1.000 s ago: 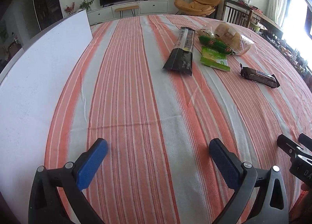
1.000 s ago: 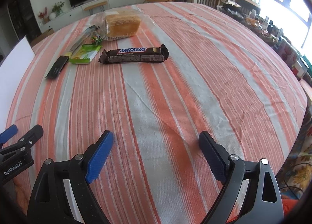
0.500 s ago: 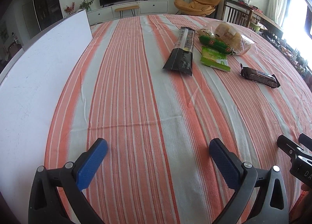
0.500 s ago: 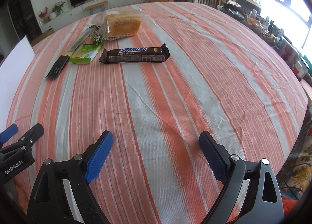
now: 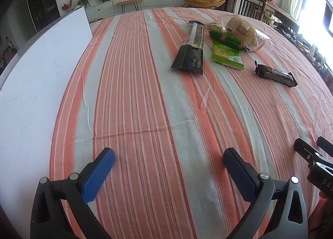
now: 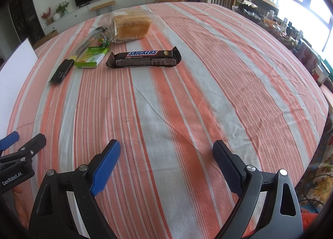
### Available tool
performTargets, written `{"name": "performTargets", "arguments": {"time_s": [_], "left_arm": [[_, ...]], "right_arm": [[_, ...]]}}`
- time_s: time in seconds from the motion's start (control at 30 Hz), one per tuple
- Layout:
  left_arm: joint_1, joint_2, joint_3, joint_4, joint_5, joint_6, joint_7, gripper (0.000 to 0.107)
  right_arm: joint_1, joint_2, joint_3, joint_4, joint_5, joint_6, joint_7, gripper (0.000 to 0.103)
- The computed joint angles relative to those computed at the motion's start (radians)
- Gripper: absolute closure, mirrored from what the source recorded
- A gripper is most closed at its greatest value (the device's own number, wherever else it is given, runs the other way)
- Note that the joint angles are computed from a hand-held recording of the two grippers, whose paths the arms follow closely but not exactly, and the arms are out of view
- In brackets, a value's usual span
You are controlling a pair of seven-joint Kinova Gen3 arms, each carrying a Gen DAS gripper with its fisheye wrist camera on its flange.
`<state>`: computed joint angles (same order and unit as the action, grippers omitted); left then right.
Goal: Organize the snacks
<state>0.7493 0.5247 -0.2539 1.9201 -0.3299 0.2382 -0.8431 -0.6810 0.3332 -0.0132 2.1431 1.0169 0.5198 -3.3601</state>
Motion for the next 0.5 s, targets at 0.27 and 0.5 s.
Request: {"name": "performTargets", "arguments": {"time_s": [0.27,0.5], "left_arm": [[-0.142,-0.056,0.113,-0.155,0.068,0.068,-0.118,0.005],[-0.359,0.146,0.348,-0.479,0.107,0.226,-0.326,0.005]], "right_arm": [[0.002,0.003,-0.002,-0.003,-0.002,0.000,0.006,0.008],[0.002,0.004,0.001,-0.007,-0.007,-0.003,0.015,0.008]]}}
